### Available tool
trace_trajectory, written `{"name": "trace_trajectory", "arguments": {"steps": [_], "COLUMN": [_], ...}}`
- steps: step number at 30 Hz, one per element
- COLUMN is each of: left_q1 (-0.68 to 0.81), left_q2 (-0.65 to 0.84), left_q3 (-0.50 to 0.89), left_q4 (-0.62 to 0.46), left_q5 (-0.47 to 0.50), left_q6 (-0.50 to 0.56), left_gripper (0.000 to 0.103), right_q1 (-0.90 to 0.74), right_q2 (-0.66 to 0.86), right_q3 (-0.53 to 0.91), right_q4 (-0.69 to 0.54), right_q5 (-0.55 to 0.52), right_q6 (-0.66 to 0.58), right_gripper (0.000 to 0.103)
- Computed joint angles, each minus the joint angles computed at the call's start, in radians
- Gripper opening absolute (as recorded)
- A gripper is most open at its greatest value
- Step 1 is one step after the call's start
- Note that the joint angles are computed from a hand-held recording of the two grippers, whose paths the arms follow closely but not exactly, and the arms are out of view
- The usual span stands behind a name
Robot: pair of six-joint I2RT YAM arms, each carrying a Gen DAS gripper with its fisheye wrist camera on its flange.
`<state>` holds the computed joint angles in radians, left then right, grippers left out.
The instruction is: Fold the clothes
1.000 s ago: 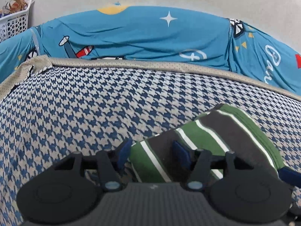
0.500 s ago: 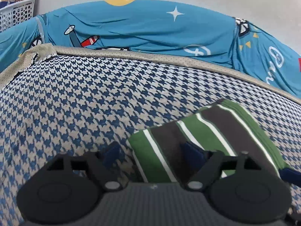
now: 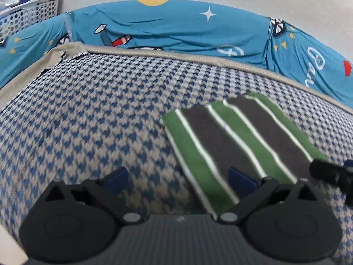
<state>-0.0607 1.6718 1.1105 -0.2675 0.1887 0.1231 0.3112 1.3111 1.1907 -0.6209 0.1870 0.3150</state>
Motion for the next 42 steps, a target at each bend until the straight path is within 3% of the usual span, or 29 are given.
{"name": "trace_trajectory", "arguments": {"steps": [11,18,42], "left_q1": [-0.029,-0.080,-0.215], "left_q2": [-0.135,-0.205,-0.353], "left_q3": [-0.123,-0.163,-0.158], "left_q4": [-0.091,-0.143,-0.292], "left_q5": [-0.088,-0.139,-0.256], "left_q6": [-0.032,-0.062,-0.126], "left_gripper": [0.103,0.103,0.103], "right_q1": [0.004,-0.053,-0.031], "right_q2": [-0.023,-0.019,-0.088], "right_q3": [0.027,0.069,0.066], "right_q4": [-0.100,-0.219,-0.315], "right_q5": [0.045,-0.078,-0.002], "right_q6": [-0.030,-0.051,-0.142], "right_gripper": [0.103,0.103,0.103]}}
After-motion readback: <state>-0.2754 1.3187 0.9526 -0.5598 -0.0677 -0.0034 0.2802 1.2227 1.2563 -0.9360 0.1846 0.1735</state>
